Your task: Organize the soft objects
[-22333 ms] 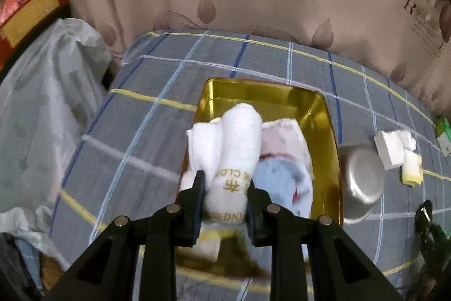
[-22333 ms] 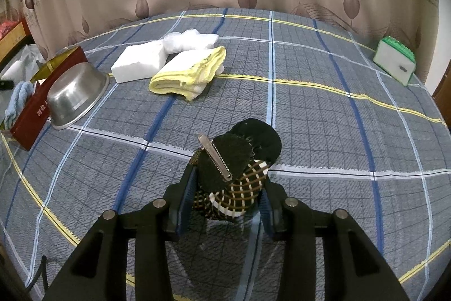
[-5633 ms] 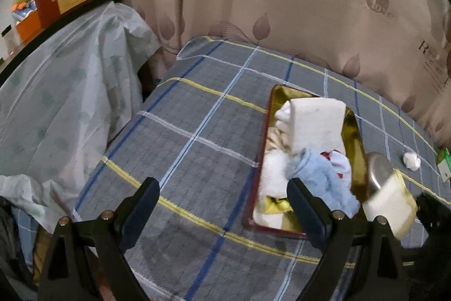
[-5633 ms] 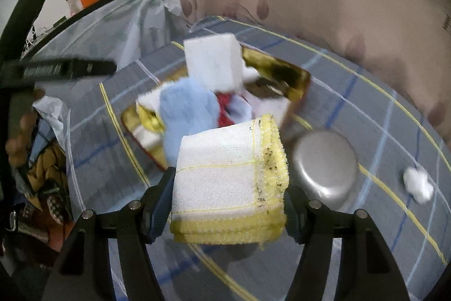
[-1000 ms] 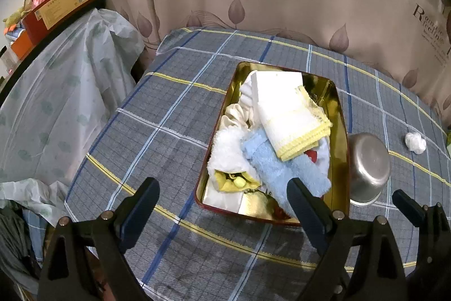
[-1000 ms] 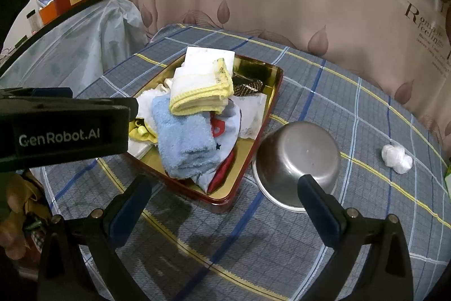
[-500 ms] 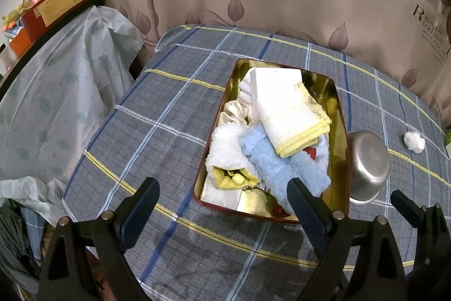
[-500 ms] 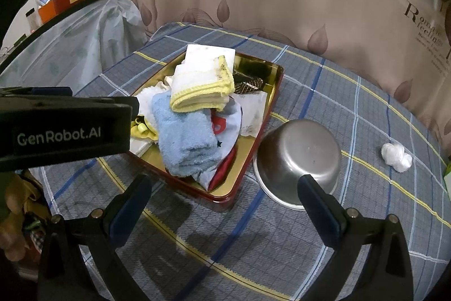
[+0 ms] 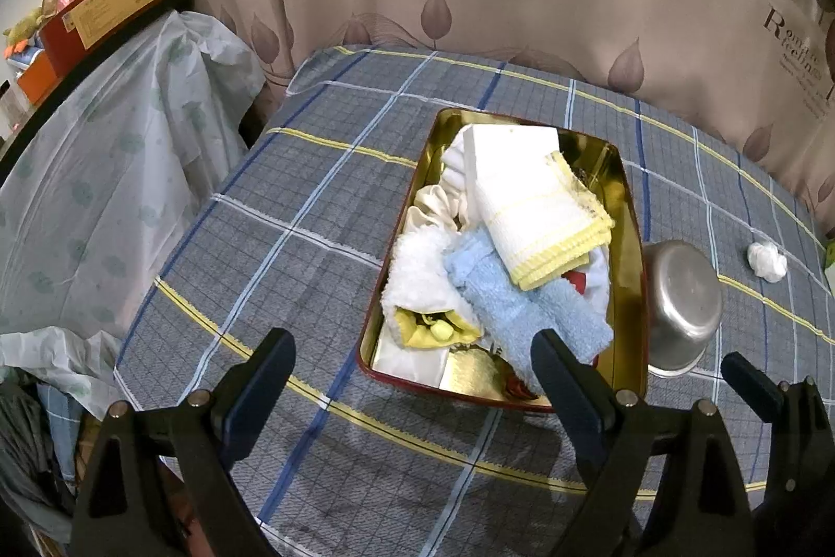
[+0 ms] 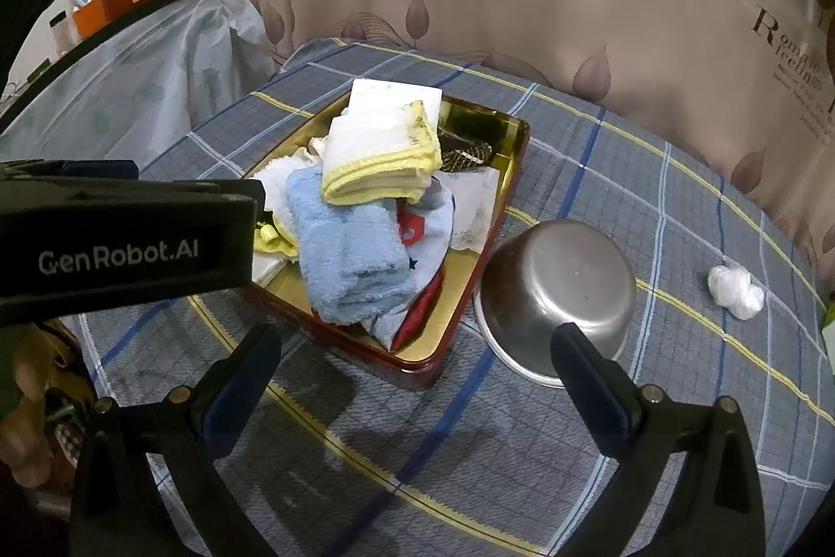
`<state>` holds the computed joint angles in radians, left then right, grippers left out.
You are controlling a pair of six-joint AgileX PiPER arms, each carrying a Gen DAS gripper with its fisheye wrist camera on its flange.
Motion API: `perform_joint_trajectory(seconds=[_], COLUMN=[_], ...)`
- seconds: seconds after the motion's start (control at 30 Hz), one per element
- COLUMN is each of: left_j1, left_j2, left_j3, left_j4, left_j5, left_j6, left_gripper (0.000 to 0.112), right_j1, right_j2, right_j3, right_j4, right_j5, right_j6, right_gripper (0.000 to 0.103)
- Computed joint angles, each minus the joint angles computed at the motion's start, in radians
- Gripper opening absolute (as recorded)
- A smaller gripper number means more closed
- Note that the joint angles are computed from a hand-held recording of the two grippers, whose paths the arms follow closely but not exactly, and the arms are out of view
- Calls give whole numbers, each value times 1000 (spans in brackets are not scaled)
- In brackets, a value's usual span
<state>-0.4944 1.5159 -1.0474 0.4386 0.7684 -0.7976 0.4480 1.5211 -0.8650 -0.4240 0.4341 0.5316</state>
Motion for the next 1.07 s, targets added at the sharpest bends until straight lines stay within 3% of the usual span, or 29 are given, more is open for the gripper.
perform_joint_trajectory(seconds=[1.07], left_j1=[10], left_j2=[-9], left_j3=[27], left_j4=[-16], left_j5=[-42], left_j6=[21], left_gripper=[94], right_j1=[7], right_j2=[12], right_j3=[-2], right_j4=[-28], right_j5=[3], right_j6=[33], right_gripper=[103])
